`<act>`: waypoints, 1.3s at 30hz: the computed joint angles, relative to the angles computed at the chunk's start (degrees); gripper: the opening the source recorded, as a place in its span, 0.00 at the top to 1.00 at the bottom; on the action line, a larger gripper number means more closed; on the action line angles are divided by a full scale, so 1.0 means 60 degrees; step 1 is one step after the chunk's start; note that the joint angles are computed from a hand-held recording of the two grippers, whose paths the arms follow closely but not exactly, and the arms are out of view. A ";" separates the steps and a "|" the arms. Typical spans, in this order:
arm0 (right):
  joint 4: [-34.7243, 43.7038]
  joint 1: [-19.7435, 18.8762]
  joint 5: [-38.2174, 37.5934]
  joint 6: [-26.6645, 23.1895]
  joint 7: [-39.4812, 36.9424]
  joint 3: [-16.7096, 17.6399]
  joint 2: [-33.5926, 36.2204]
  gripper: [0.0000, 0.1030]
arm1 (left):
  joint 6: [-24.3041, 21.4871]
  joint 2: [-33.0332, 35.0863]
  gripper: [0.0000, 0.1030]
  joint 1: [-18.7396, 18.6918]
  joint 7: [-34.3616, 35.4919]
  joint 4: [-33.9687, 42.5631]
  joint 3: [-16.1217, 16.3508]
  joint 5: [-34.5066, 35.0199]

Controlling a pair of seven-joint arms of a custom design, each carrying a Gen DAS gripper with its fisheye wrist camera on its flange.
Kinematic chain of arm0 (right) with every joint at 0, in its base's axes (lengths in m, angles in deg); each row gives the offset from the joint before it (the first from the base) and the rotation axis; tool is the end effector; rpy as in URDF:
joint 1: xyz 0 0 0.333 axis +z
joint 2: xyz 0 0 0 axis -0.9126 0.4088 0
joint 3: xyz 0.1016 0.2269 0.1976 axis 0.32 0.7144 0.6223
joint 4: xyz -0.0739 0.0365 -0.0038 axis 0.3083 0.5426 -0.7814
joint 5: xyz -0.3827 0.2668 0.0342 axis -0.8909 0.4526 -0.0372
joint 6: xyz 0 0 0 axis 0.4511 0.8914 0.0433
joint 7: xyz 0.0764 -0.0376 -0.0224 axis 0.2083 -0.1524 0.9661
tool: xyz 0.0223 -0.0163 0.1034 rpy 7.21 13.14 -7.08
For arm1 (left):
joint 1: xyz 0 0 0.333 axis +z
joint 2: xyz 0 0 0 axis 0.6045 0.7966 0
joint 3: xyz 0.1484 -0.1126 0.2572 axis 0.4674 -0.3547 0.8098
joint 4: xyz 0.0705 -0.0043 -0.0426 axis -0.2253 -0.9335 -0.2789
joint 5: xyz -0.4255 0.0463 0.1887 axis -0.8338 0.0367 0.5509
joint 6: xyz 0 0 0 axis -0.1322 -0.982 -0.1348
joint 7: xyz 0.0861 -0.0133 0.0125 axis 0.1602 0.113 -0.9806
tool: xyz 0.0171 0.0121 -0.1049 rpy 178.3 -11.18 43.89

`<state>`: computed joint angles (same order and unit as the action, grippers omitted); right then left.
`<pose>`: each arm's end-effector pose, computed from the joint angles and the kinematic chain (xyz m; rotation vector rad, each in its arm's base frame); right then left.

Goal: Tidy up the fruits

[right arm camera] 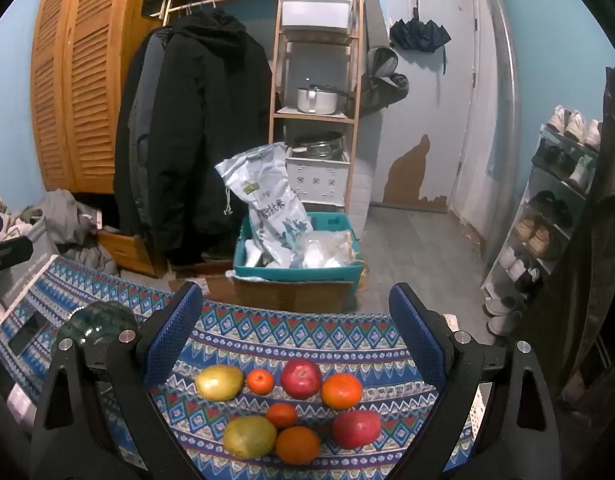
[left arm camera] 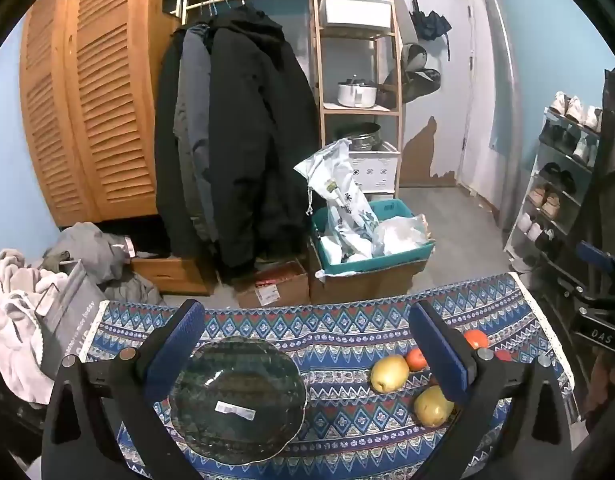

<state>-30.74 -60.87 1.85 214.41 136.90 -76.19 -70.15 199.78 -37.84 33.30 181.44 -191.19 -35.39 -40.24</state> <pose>0.5579 0.1668 0.6221 -1.3631 1.9058 -1.1418 0.6674 -0.1160 0.6352 -1.2050 2.1047 -1.0515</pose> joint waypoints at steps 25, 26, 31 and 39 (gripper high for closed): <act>0.0002 0.0017 -0.0006 -0.0042 -0.0036 0.0002 0.0004 0.10 | 0.0165 -0.0018 0.01 -0.0018 0.0597 -0.0038 0.0041 -0.0598; 0.0008 0.0020 -0.0005 -0.0048 -0.0033 0.0006 0.0012 0.10 | 0.0161 -0.0018 0.01 -0.0015 0.0662 -0.0038 0.0042 -0.0648; 0.0032 0.0020 0.0042 -0.0068 -0.0100 -0.0007 -0.0004 0.10 | 0.0167 -0.0039 0.01 -0.0012 0.0728 -0.0063 0.0028 -0.0681; -0.0001 0.0021 0.0031 -0.0119 -0.0106 -0.0016 -0.0035 0.10 | 0.0202 -0.0060 0.01 -0.0022 0.0733 -0.0093 0.0027 -0.0683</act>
